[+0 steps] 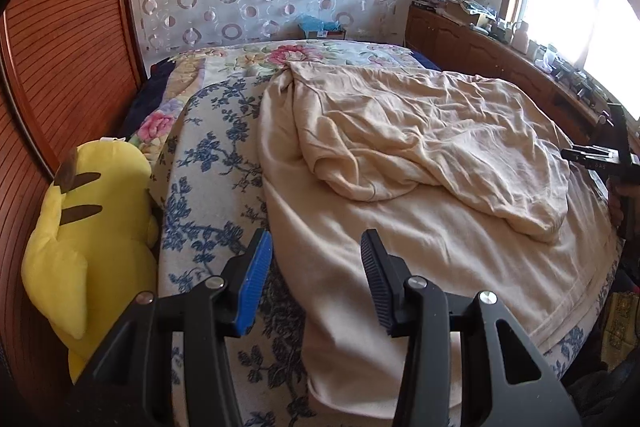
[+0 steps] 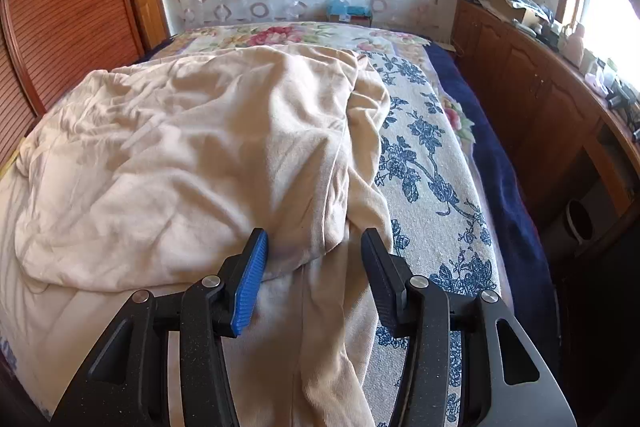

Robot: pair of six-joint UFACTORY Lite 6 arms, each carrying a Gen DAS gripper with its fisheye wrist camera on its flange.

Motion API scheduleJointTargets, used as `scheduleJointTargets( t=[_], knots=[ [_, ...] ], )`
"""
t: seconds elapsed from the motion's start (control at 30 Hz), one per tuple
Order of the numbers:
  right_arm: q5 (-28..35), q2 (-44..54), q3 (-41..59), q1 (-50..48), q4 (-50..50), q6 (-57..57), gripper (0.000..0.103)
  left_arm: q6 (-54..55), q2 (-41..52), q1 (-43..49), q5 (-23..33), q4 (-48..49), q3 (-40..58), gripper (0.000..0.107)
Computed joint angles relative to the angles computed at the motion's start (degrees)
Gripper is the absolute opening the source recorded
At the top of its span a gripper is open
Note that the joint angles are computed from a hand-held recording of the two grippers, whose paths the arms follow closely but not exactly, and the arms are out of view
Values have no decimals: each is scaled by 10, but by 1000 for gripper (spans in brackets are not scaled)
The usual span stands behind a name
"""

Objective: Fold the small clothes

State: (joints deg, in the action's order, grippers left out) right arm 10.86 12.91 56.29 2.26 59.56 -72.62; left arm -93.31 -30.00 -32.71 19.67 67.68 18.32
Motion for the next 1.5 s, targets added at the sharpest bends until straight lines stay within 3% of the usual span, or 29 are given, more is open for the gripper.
scheduleJointTargets(
  t=[0.4,0.6,0.7,0.93,1.17,1.3,1.4,1.5],
  knots=[
    [2,1,0,-2,7,-8,49,-93,203,43,-41,118,160,45],
    [2,1,0,-2,8,-9,49,-41,308,70,-52,83,238,44],
    [2,1,1,-2,8,-9,49,13,342,81,-60,30,263,38],
    [1,2,1,-2,10,-11,49,-143,351,91,-78,180,244,38],
    [1,2,0,-2,15,-16,49,-277,345,69,-44,305,217,38],
    [8,-1,-4,-13,58,-42,49,-303,343,72,-46,329,213,38],
    [57,-11,-9,-58,139,-111,49,-301,343,72,-45,327,212,38],
    [81,-10,0,-77,108,-86,49,-301,342,73,-46,328,213,38]
  ],
)
